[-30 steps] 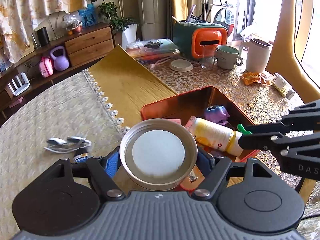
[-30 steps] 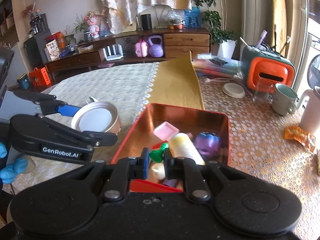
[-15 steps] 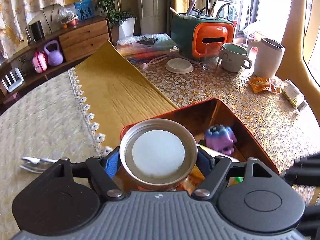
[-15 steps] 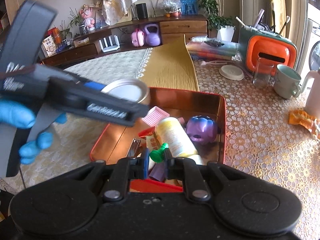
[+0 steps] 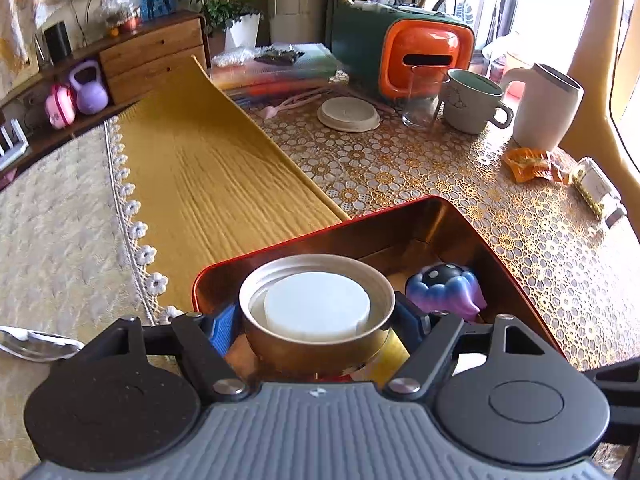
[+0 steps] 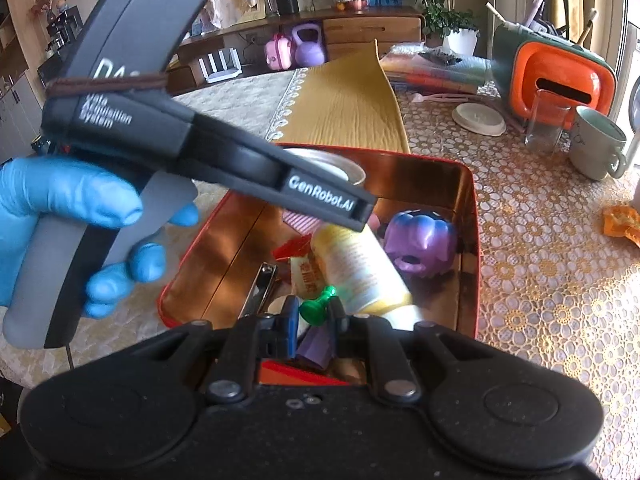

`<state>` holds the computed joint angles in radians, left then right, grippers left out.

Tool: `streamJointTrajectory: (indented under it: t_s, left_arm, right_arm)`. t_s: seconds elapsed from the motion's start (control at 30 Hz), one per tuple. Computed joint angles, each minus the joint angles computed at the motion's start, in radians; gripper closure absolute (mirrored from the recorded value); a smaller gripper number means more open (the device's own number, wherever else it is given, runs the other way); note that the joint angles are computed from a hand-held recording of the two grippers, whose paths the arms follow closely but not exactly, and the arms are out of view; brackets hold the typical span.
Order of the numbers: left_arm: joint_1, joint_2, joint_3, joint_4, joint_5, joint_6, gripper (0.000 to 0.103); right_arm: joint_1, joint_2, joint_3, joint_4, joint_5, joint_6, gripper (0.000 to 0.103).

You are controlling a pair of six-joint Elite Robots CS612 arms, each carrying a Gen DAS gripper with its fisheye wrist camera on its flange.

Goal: Organize rigid objects
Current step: 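Carry the tin lid and eye-drop bottle with both tools into the red tin box, then open both tools to release the lid and bottle inside the box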

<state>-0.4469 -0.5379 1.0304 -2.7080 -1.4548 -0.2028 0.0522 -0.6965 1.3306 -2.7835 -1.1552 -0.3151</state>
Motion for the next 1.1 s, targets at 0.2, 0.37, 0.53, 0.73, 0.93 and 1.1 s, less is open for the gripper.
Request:
streamJointTrajectory:
  t_s: [0.2,0.37,0.53,0.73,0.93,1.1]
  left_arm:
    - [0.004,0.021,-0.031,0.023,-0.002,-0.01,0.026]
    - [0.001,0.025,-0.035,0.027,0.005,-0.006,0.026]
    - [-0.002,0.028,-0.042,0.04,0.014,0.007,0.026]
    - [-0.002,0.022,-0.032,0.034,0.014,0.003,0.023]
    - [-0.003,-0.002,0.009,-0.009,0.005,0.008,0.023]
    - [-0.006,-0.036,0.065,-0.06,-0.001,0.029,0.023]
  right_arm:
    - [0.001,0.008,-0.013,0.02,-0.007,0.007,0.089]
    - [0.002,0.008,-0.015,0.029,-0.012,0.013,0.089]
    - [0.001,0.007,-0.013,0.035,-0.014,0.027,0.089]
    - [-0.002,0.002,-0.008,0.05,-0.01,0.058,0.085]
    - [-0.003,-0.007,0.005,0.026,-0.011,0.075,0.082]
    - [-0.006,-0.016,0.018,0.007,-0.007,0.096,0.08]
